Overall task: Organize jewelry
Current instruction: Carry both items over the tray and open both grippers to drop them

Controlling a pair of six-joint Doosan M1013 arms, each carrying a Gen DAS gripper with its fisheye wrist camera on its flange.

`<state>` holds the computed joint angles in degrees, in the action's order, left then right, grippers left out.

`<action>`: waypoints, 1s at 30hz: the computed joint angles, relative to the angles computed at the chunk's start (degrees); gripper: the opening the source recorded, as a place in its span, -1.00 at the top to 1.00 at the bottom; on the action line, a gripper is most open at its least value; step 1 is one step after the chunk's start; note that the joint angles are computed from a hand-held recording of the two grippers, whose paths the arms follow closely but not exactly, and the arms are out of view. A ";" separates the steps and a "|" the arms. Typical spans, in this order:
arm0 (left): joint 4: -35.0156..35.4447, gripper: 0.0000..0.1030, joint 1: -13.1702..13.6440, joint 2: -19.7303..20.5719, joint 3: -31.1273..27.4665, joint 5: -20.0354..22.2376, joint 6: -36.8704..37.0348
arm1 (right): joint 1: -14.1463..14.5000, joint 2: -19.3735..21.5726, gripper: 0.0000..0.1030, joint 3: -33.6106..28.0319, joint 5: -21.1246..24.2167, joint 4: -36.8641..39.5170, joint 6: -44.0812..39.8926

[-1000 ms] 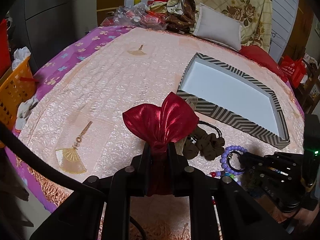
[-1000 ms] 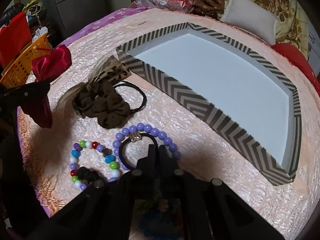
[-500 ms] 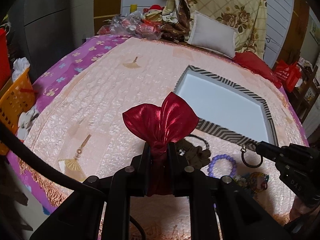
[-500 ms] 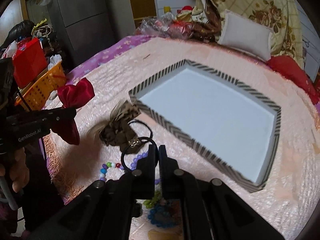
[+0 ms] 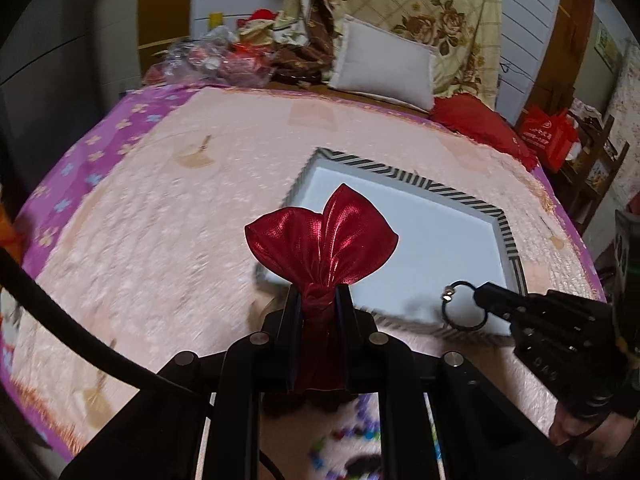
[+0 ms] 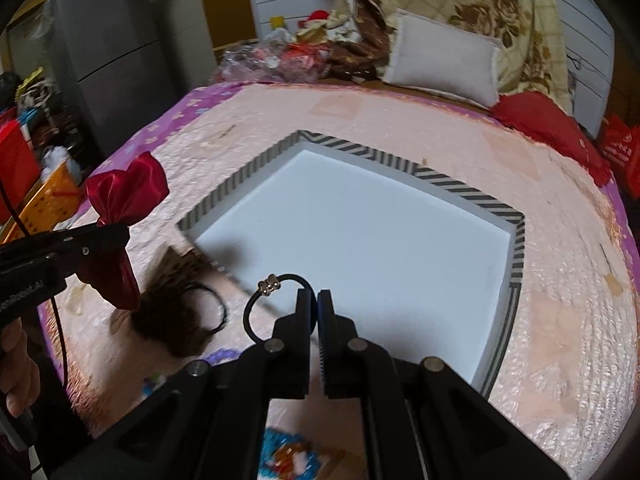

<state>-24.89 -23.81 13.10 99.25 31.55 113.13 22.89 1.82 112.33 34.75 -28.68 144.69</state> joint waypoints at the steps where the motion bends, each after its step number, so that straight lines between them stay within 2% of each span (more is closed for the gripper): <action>1: -0.06 0.98 -0.17 0.51 -0.53 0.14 0.09 | -0.27 0.21 0.95 -0.01 -0.03 0.07 0.12; 9: 2.84 0.98 -1.60 5.59 -4.86 1.70 -2.94 | -3.48 3.07 0.95 -0.76 -0.93 4.04 -2.25; 16: 5.19 0.98 -1.86 8.63 -6.94 3.18 -5.81 | -4.89 5.05 0.95 -1.29 -1.79 6.92 -4.43; 30: 9.77 0.98 -1.56 10.50 -7.71 3.81 -11.25 | -5.73 6.97 0.94 -2.09 -3.35 12.32 -9.14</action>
<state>-15.11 -25.38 23.61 91.53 35.36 101.87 17.17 8.79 110.25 31.40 -16.36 135.55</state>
